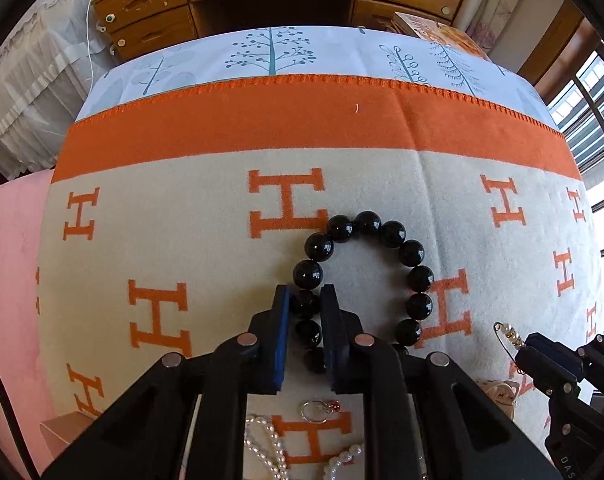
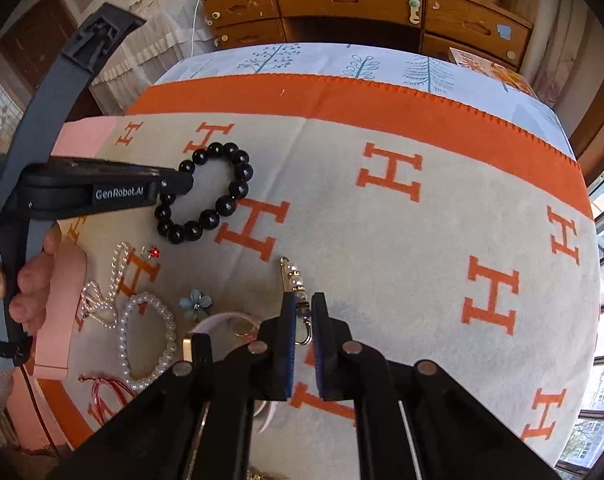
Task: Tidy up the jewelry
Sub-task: 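Grasp the black bead bracelet with the left tool while the right tool grasps the gold pin, then carry the bracelet into the pink box with the left tool while the right tool drops the pin there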
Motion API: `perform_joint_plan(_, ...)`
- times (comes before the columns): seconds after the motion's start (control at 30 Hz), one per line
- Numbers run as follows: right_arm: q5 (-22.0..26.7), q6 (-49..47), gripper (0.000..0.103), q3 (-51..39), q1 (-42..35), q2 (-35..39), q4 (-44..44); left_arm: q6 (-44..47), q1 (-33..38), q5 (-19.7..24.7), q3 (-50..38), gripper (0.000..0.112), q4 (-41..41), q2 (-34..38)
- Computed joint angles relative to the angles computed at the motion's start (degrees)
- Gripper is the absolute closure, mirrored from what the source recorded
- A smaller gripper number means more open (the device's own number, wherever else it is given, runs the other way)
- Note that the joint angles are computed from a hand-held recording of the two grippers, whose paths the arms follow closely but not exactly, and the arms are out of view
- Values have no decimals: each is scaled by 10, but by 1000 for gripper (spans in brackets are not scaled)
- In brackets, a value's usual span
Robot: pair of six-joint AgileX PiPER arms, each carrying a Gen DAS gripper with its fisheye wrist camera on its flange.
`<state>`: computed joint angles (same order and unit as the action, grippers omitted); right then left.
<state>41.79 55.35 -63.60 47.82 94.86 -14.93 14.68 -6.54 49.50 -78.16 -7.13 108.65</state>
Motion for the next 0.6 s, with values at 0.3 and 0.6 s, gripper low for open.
perform_joint_plan(0.3, 56, 119, 96, -24, 79, -55, -81, 122, 91, 11, 81, 100, -110, -156)
perform_joint_plan(0.6, 115, 184, 96, -163, 198, 3, -129, 323, 319, 162, 87, 100, -236, -285)
